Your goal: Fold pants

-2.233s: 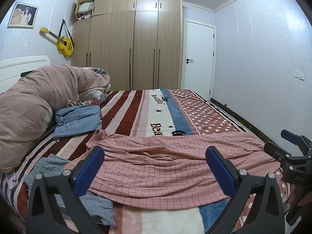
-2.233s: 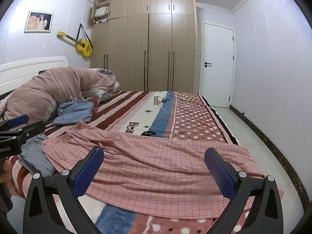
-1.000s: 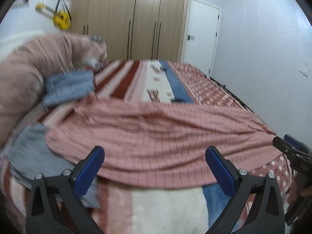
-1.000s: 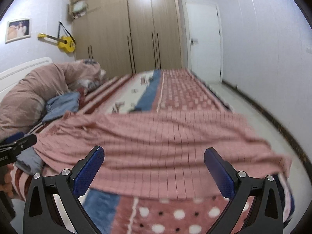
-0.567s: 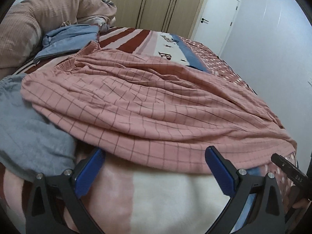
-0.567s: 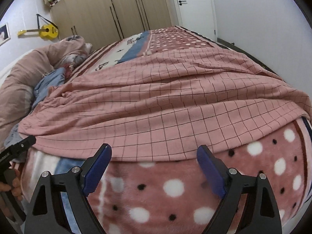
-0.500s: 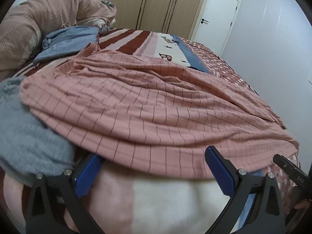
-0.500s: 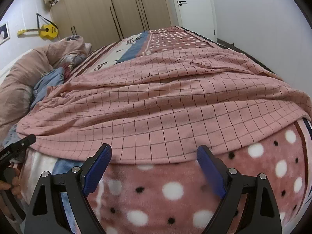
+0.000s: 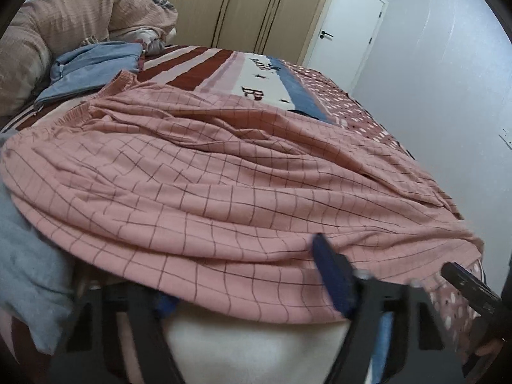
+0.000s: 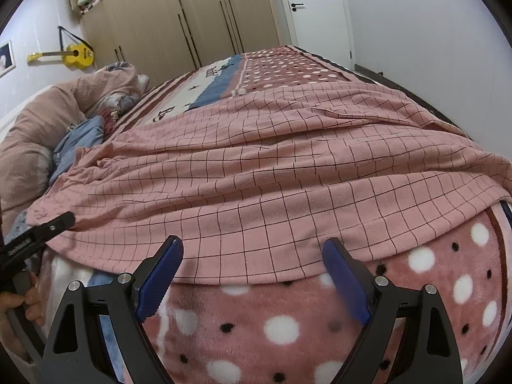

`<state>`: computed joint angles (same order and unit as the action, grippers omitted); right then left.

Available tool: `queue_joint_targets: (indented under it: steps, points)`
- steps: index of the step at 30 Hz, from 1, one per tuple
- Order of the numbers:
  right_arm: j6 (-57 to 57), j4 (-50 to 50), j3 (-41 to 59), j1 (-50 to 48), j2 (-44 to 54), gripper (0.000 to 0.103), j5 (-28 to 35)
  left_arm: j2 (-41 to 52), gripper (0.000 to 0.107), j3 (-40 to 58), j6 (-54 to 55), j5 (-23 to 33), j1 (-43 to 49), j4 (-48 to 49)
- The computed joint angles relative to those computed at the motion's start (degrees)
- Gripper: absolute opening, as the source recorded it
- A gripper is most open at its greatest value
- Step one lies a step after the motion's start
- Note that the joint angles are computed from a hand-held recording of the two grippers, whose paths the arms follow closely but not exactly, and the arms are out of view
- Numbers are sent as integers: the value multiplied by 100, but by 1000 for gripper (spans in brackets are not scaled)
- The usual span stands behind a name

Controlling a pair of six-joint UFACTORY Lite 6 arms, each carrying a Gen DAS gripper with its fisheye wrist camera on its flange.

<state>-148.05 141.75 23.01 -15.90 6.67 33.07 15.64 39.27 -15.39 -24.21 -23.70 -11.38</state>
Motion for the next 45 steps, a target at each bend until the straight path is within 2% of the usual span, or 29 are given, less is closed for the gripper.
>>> queue_joint_targets:
  steps: [2,6,8,11,13,19,21,22,23,24,26,28,32,38,41,45]
  points:
    - [159,-162,-43,-39,-83,84,-26,1,40,-38,-127,-25,69,77]
    - [637,-974,-338,-510,-418,83,21,-91,22,-176,-269,-116,189,251]
    - [839,-1393,-501,-816,-563,83,129,-227,8,-311,-158,-224,227,144]
    - [1170,-1954,-595,-1227,-589,83,281,-445,5,-456,19,-301,191,84]
    - [1135,-1983,-554,-1356,-411,83,427,-639,5,-604,28,-356,179,140]
    - [866,-1152,-166,-1138,203,85,694,-839,5,-820,-430,-334,331,720]
    - [792,-775,-43,-1019,345,80,747,-834,5,-834,-380,-352,303,657]
    - [602,-377,-52,-907,332,68,726,-853,5,-867,-327,-376,278,594]
    - [383,9,-59,-796,313,52,674,-855,5,-861,-276,-376,266,548]
    - [156,406,-46,-692,275,44,576,-903,5,-873,-161,-365,237,443]
    - [231,480,9,-736,291,18,613,-972,5,-882,-28,-352,208,336]
    - [659,17,83,-1000,345,7,770,-1126,5,-894,20,-302,226,346]
    - [988,-555,201,-1305,182,4,1051,-1456,5,-830,270,-168,235,285]
    - [1389,-1159,898,-1179,24,2,1002,-1392,4,-178,412,132,480,492]
    - [1637,-1388,1580,-1012,288,2,821,-1003,4,510,560,308,599,615]
    - [2438,-1974,2960,-782,1111,2,456,-128,4,1868,768,734,780,792]
